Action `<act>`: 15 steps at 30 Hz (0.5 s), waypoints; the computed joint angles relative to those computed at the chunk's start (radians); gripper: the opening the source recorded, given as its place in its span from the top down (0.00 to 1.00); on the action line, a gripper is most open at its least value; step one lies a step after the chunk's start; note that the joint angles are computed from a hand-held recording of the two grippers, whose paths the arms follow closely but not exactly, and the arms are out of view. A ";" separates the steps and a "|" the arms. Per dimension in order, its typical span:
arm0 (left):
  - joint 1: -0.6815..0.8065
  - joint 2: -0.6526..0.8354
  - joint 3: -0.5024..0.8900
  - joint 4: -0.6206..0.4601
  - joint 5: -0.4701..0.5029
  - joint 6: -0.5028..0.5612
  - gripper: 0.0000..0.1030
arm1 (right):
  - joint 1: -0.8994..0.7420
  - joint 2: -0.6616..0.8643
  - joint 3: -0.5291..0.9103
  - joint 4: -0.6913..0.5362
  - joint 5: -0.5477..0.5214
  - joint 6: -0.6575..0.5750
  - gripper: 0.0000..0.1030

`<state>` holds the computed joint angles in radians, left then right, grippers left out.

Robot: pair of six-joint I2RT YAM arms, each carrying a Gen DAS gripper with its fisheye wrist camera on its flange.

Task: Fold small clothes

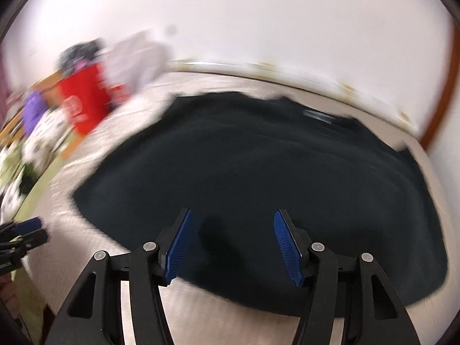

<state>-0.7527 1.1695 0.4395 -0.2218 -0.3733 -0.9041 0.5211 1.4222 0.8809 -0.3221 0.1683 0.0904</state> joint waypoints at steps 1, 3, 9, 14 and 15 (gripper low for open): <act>0.001 -0.019 -0.007 -0.014 0.002 -0.006 0.50 | 0.075 0.036 0.025 0.002 0.014 0.006 0.43; 0.015 -0.067 -0.031 -0.034 0.020 -0.002 0.49 | 0.163 0.085 0.057 0.002 0.026 0.008 0.43; 0.065 -0.158 -0.091 -0.039 0.080 0.048 0.48 | 0.329 0.215 0.145 -0.022 0.073 -0.011 0.43; 0.127 -0.209 -0.122 -0.026 0.140 0.097 0.47 | 0.386 0.281 0.183 -0.046 0.119 -0.041 0.43; 0.140 -0.216 -0.127 -0.023 0.149 0.109 0.47 | 0.395 0.296 0.191 -0.042 0.142 -0.047 0.43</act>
